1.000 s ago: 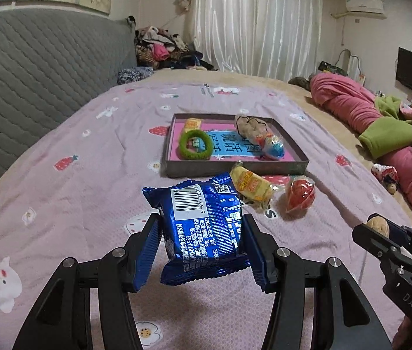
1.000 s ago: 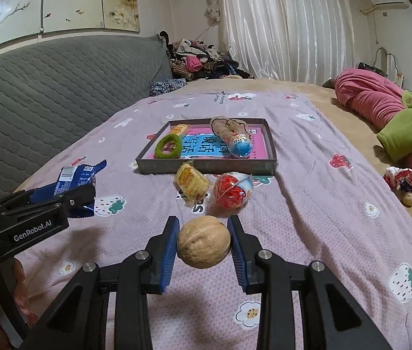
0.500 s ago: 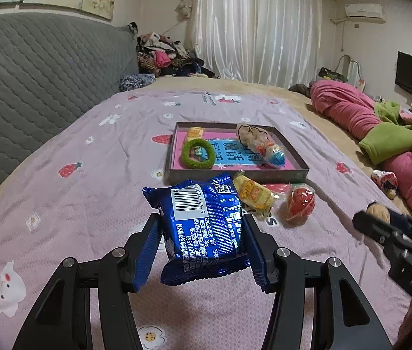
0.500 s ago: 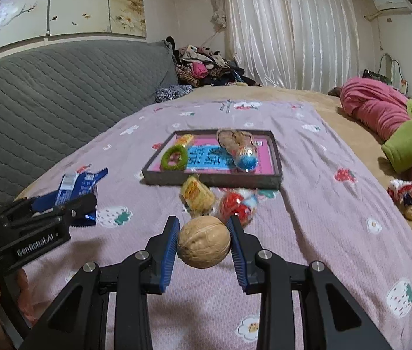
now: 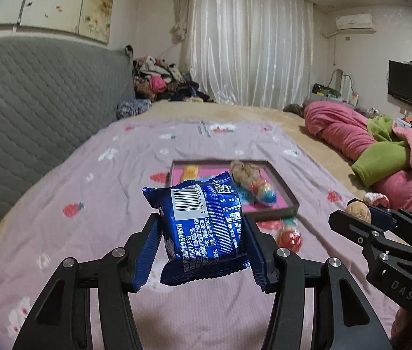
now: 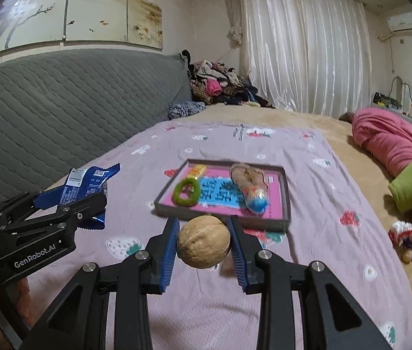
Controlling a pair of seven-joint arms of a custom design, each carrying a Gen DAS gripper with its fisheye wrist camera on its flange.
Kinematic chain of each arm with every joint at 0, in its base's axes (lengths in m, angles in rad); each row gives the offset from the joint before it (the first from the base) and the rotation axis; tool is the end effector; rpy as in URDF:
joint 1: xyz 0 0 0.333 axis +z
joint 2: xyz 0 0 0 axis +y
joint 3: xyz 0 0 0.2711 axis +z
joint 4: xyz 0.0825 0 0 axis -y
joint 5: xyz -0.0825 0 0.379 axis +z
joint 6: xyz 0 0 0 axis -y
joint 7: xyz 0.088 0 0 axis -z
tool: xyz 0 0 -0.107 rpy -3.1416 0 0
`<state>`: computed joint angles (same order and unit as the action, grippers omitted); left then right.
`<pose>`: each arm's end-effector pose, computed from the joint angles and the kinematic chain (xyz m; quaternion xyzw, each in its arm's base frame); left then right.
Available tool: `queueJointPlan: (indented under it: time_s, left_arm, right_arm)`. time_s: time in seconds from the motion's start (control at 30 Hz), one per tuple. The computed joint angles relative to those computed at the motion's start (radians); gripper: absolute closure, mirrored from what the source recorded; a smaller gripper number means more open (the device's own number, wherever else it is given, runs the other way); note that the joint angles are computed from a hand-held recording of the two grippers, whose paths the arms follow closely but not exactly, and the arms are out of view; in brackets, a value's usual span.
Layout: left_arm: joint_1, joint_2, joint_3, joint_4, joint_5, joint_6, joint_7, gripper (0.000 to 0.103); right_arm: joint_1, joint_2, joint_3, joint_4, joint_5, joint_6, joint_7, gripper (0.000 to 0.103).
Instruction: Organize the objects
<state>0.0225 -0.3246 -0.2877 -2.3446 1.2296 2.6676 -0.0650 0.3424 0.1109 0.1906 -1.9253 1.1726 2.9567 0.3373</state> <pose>0.4714 -0.1622 0.4668 -0.7147 0.4849 -0.3035 0.4023 0.5563 0.2526 0.4655 -0.7822 0.3714 -0.1885 0.4634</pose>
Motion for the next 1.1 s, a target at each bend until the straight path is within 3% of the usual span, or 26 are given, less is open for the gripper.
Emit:
queueJointPlan:
  time_s: [0.27,0.53,0.87,1.1]
  left_arm:
    - [0.014,0.040,0.014,0.073,0.016,-0.004,0.033,0.046]
    - [0.008,0.151,0.055,0.197,0.047,0.004,0.073,0.046]
    - [-0.029,0.343,0.143,0.411,0.051,0.019,0.126,0.046]
    - [-0.049,0.490,0.221,0.552,0.012,0.086,0.156,0.046]
  right_arm:
    - [-0.003,0.039,0.006,0.091,-0.047,-0.018,0.028,0.068]
    - [-0.023,0.121,0.027,0.223,-0.176,-0.020,0.121,0.068]
    - [-0.063,0.298,0.083,0.471,-0.383,-0.033,0.263,0.068]
    - [-0.044,0.517,0.089,0.747,-0.566,-0.117,0.445,0.068]
